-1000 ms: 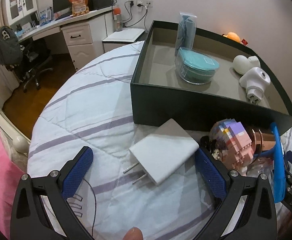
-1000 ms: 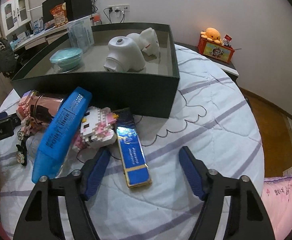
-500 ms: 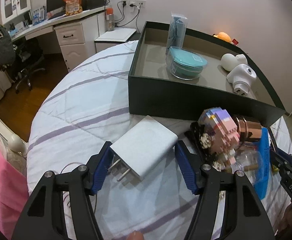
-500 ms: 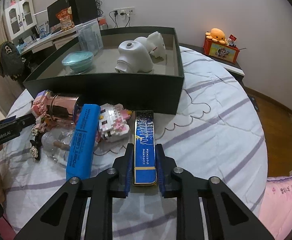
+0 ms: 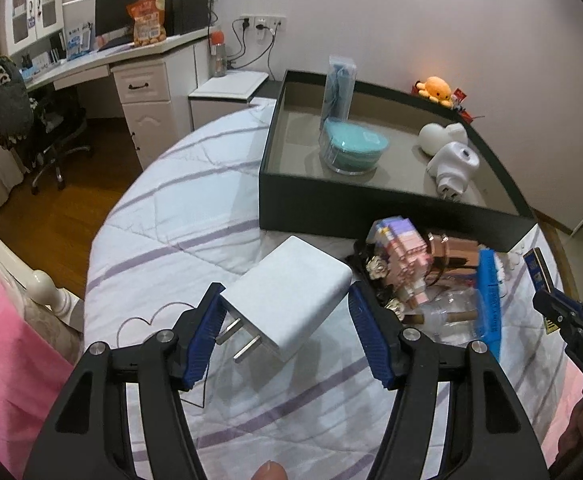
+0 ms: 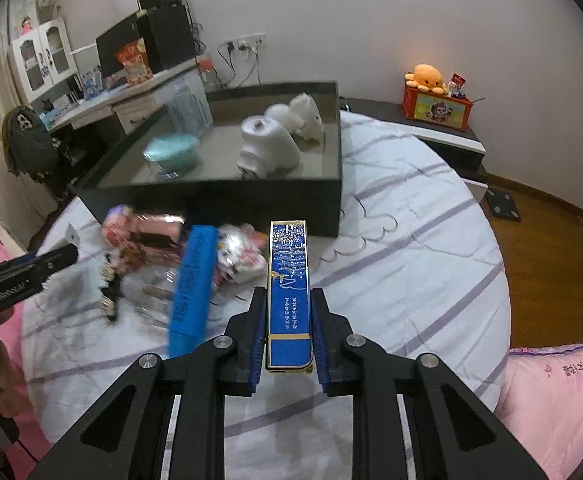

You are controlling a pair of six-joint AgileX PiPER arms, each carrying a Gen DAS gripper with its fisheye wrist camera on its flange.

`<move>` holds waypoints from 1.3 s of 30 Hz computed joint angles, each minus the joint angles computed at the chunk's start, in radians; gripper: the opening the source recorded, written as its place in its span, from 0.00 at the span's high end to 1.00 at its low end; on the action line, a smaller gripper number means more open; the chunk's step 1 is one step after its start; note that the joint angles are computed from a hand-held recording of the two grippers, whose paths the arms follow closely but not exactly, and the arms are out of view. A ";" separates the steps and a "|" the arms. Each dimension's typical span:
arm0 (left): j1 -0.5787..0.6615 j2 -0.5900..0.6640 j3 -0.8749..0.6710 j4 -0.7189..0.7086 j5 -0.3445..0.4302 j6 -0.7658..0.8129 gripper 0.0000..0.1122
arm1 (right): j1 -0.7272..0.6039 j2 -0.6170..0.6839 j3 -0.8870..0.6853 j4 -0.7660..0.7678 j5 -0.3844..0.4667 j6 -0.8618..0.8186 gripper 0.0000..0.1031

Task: Organize rigid objects
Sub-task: 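Carry both items into the black box and open both tools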

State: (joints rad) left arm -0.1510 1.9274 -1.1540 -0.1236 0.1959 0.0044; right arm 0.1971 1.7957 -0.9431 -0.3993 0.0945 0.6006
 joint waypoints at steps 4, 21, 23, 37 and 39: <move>-0.009 -0.028 -0.022 0.035 0.014 -0.031 0.43 | 0.009 -0.024 -0.028 0.202 0.006 -0.207 0.80; -0.069 0.186 -0.572 0.110 0.225 -0.077 0.43 | 0.017 0.220 -0.588 0.517 0.230 -0.587 0.80; -0.077 0.241 -0.651 0.132 0.254 -0.097 0.48 | 0.012 0.285 -0.673 0.527 0.275 -0.592 0.80; -0.073 0.408 -0.864 0.165 0.353 -0.124 0.20 | 0.025 0.475 -0.895 0.406 0.399 -0.488 0.67; -0.076 0.369 -0.798 0.227 0.308 -0.185 0.08 | 0.029 0.454 -0.868 0.376 0.381 -0.459 0.39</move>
State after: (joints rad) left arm -0.2272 2.2966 -1.9525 0.1030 0.5035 -0.1803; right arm 0.2263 2.2497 -1.8109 -0.0238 0.4755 0.1412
